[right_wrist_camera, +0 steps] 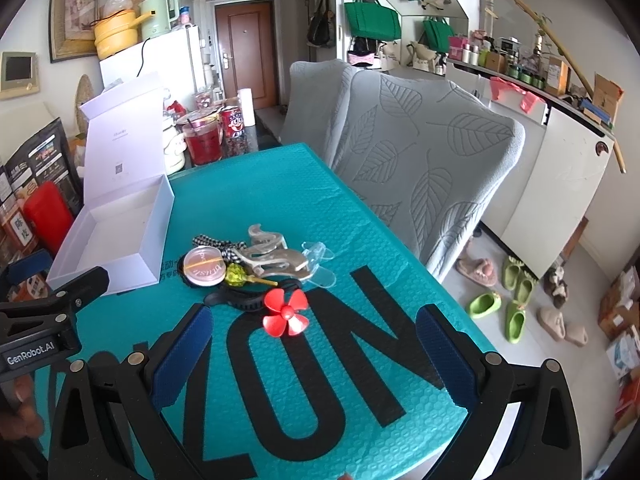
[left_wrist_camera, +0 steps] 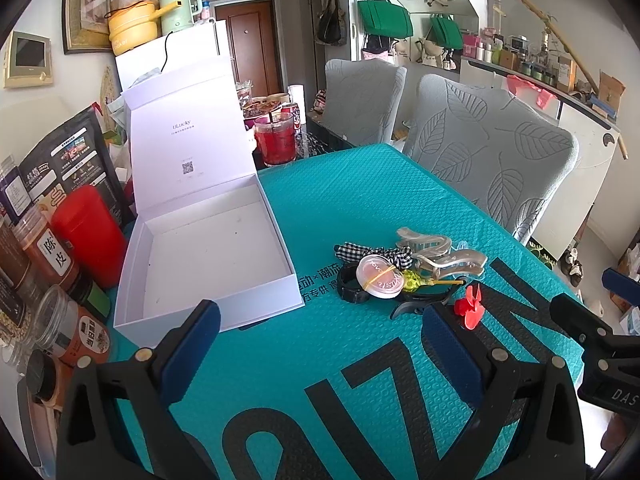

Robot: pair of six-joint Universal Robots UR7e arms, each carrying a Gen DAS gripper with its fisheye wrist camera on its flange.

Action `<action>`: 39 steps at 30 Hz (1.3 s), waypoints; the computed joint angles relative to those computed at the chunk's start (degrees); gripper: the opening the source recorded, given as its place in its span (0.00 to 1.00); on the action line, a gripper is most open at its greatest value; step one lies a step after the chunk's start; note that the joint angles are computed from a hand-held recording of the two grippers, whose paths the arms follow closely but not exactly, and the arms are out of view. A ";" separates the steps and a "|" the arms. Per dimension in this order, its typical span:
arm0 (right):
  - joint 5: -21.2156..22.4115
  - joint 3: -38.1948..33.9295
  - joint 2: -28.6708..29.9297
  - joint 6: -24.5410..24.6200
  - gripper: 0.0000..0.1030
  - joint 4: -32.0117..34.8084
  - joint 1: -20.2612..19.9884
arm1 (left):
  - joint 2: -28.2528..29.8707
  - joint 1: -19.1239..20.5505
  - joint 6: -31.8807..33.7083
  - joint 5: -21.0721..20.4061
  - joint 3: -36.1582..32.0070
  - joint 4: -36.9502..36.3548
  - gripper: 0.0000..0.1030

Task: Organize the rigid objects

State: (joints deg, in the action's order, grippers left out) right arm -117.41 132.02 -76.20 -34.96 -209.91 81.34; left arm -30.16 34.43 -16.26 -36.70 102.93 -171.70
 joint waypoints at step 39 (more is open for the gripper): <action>0.31 -0.01 -0.82 0.08 1.00 0.90 0.33 | -0.19 -0.15 -0.34 -0.20 -0.44 0.72 1.00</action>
